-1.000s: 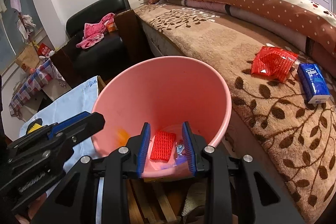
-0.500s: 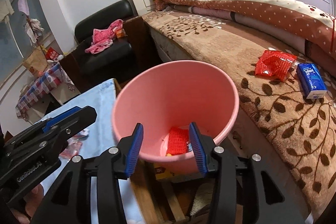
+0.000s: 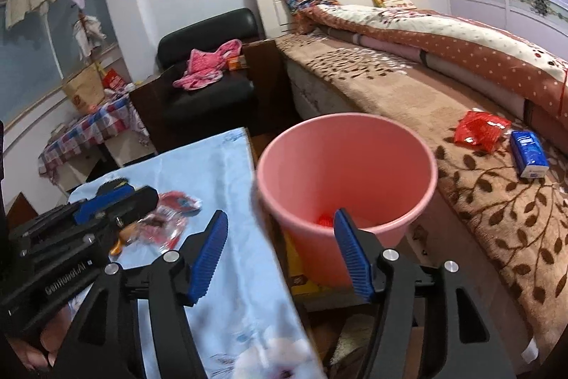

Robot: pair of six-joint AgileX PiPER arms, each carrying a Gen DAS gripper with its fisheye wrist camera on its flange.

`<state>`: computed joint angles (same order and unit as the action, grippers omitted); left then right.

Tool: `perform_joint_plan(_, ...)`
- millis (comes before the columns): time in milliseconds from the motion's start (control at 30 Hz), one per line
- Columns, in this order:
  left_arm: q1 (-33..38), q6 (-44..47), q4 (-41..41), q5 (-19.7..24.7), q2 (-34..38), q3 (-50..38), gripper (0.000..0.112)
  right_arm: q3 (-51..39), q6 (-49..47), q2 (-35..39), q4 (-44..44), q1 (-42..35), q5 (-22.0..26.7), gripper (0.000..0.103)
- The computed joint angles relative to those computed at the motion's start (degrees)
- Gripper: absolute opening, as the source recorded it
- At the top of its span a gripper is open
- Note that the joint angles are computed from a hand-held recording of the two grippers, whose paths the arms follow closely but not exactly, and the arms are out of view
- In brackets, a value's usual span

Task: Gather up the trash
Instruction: 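Move both grippers back over the table, then grasp the blue mesh sleeve with the left gripper while the right gripper grasps the white-orange bag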

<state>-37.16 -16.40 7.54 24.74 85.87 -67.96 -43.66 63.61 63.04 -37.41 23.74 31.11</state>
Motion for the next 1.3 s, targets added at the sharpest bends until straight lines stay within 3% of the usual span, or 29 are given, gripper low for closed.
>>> perform_joint_plan(233,7.2,2.7,-2.9,-1.3,-7.0,7.8,0.036,-1.8,4.2,3.4,-4.4,11.2,2.6,0.062)
perform_joint_plan(533,17.9,4.6,-4.9,-0.2,-14.2,16.5,0.036,-3.8,8.4,7.8,-7.5,17.0,3.1,0.061)
perform_joint_plan(800,27.2,6.9,-6.0,1.5,-19.3,22.3,0.036,-4.8,0.9,13.6,-0.4,14.2,-5.6,0.056)
perform_joint_plan(1000,34.8,12.6,-10.4,3.1,-18.5,23.3,0.036,-7.3,-6.6,18.7,6.1,14.2,-9.8,0.054)
perform_joint_plan(1233,43.4,22.7,-21.3,4.9,-11.9,20.4,0.036,-9.2,-11.0,21.8,9.4,14.5,-11.2,0.054)
perform_joint_plan(1300,43.3,21.1,-20.1,4.6,-9.5,19.1,0.036,-9.2,-13.1,22.2,11.9,14.1,-11.8,0.054)
